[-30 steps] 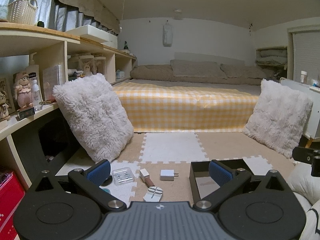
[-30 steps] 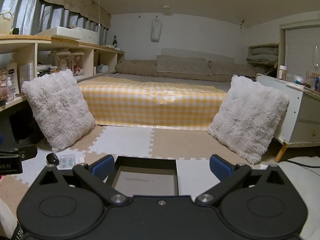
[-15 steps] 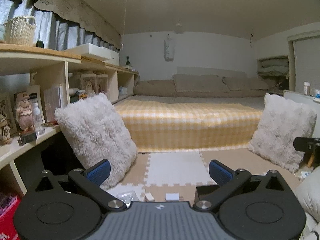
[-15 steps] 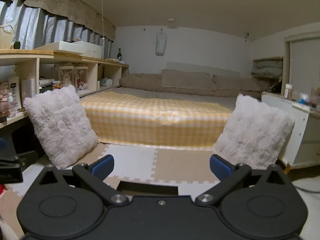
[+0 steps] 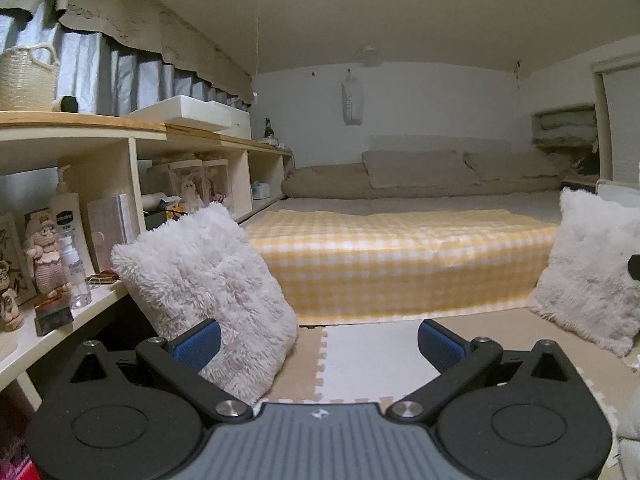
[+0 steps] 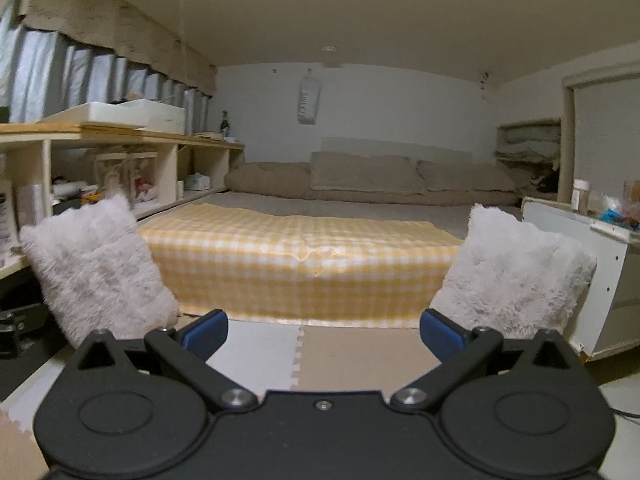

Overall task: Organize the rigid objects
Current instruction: 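Lower the left tool to the clear plastic case and close around it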

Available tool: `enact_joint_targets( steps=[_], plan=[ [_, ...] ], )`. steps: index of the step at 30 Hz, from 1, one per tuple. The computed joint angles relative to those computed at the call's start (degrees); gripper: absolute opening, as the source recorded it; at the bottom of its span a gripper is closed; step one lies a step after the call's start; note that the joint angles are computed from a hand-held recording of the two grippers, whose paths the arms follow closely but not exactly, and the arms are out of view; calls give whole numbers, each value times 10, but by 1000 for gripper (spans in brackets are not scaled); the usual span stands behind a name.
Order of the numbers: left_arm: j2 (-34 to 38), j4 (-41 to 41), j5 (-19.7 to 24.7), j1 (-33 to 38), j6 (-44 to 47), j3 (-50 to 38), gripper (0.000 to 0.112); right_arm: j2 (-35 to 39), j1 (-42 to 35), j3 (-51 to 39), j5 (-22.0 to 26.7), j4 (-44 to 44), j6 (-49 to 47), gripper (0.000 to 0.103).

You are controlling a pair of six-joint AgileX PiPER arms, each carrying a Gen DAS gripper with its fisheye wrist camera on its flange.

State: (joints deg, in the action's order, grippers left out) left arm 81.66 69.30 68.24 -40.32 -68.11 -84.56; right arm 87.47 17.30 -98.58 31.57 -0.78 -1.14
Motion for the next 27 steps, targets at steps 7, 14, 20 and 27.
enact_joint_targets(
  steps=[7, 14, 20, 27],
  plan=[
    [34, -102, -85, 100, 95, -25, 103, 90, -23, -57, 5, 25, -19, 103],
    [67, -211, -156, 205, 128, -23, 103, 171, -17, -96, 22, -63, 68, 103],
    [106, -344, -195, 302, 182, -35, 103, 224, -36, -129, 72, -24, 33, 103],
    [159, -466, -219, 388, 205, -68, 93, 290, -72, -201, 169, 82, -28, 91]
  ],
)
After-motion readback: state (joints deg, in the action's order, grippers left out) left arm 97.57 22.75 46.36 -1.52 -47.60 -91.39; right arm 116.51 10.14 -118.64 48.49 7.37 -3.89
